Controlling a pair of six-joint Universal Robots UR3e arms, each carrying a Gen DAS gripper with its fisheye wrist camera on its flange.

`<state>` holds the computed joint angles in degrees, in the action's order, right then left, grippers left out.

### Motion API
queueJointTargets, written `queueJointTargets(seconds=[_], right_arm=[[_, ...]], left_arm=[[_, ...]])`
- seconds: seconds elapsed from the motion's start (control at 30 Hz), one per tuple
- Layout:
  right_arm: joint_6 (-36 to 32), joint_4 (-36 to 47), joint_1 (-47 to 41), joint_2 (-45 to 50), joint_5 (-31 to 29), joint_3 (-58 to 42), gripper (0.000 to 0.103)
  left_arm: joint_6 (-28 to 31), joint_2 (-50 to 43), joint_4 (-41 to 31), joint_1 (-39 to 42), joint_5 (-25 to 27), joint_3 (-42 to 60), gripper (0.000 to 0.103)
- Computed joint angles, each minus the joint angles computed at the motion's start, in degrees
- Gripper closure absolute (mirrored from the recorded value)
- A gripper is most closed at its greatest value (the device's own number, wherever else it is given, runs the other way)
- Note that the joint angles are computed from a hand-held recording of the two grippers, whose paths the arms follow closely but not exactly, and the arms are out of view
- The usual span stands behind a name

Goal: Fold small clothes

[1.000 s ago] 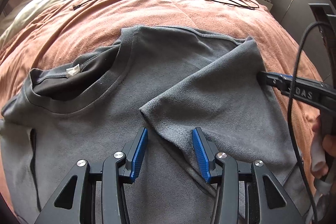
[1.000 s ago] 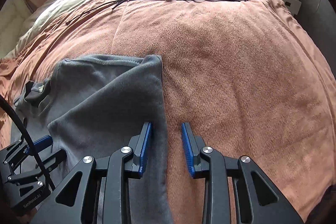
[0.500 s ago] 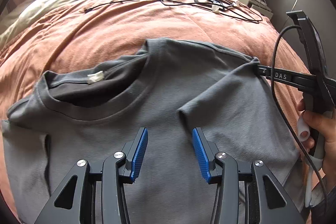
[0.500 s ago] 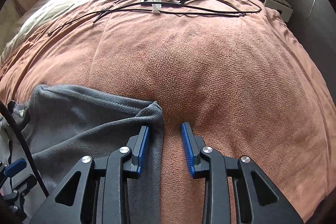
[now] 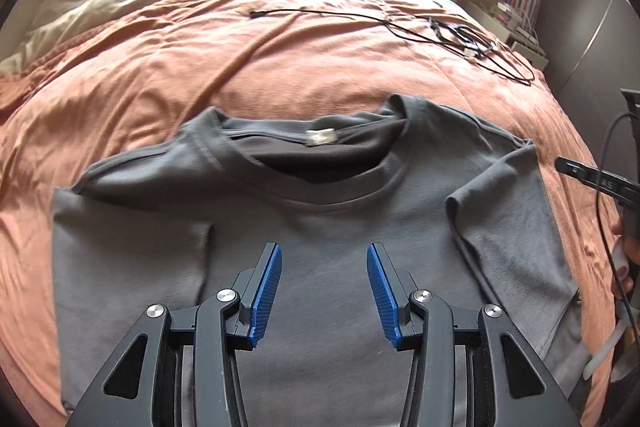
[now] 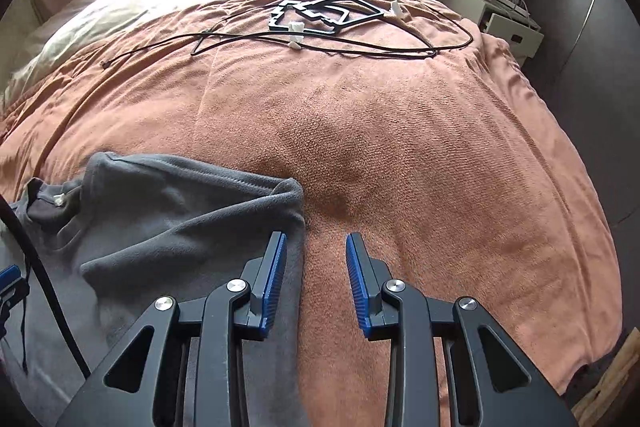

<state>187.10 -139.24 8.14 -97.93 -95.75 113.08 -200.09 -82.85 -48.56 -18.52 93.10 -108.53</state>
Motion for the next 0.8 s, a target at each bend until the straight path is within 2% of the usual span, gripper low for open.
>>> queueJointTargets(seconds=[0.2, 0.23, 0.27, 0.3, 0.33, 0.43, 0.53, 0.6, 0.67, 0.73, 0.8], right_arm=[[-0.4, 8.5, -0.9, -9.4, 2.7, 0.6, 0.072], [-0.3, 10.0, -1.1, -11.3, 3.0, 0.8, 0.061], [-0.1, 11.7, -1.3, -13.7, 3.1, 1.0, 0.042], [0.2, 12.6, -1.4, -15.7, 3.2, 1.4, 0.034], [0.3, 13.6, -1.5, -17.9, 3.4, 1.8, 0.027], [0.6, 20.3, -1.8, -23.9, 4.6, 1.2, 0.025], [1.2, 25.4, -1.1, -29.1, 3.9, 0.3, 0.021], [2.3, 28.9, -0.2, -32.1, 3.7, -0.8, 0.019], [2.8, 32.4, 0.7, -35.4, 3.0, -1.9, 0.008], [5.1, 35.4, 4.7, -36.7, -0.1, -3.4, 0.000], [6.7, 38.3, 7.0, -38.8, -1.2, -4.7, 0.000]], left_arm=[[3.1, 11.1, -5.8, 5.6, -1.7, -5.0, 0.056], [3.9, 13.3, -7.3, 6.7, -2.0, -5.8, 0.056], [4.8, 15.3, -8.6, 7.9, -2.5, -6.4, 0.056], [5.7, 17.2, -10.0, 9.0, -2.9, -6.8, 0.056], [6.4, 19.5, -11.8, 10.1, -3.1, -7.2, 0.056], [8.9, 26.1, -17.5, 13.4, -4.7, -7.6, 0.055], [10.7, 31.9, -22.8, 15.5, -5.4, -6.9, 0.035], [11.8, 35.6, -26.2, 16.2, -5.6, -5.7, 0.018], [12.4, 38.2, -29.5, 15.9, -4.9, -3.9, 0.011], [12.7, 41.2, -33.3, 15.6, -4.6, -1.8, 0.007], [13.2, 43.6, -37.1, 15.9, -4.9, 0.4, 0.007]])
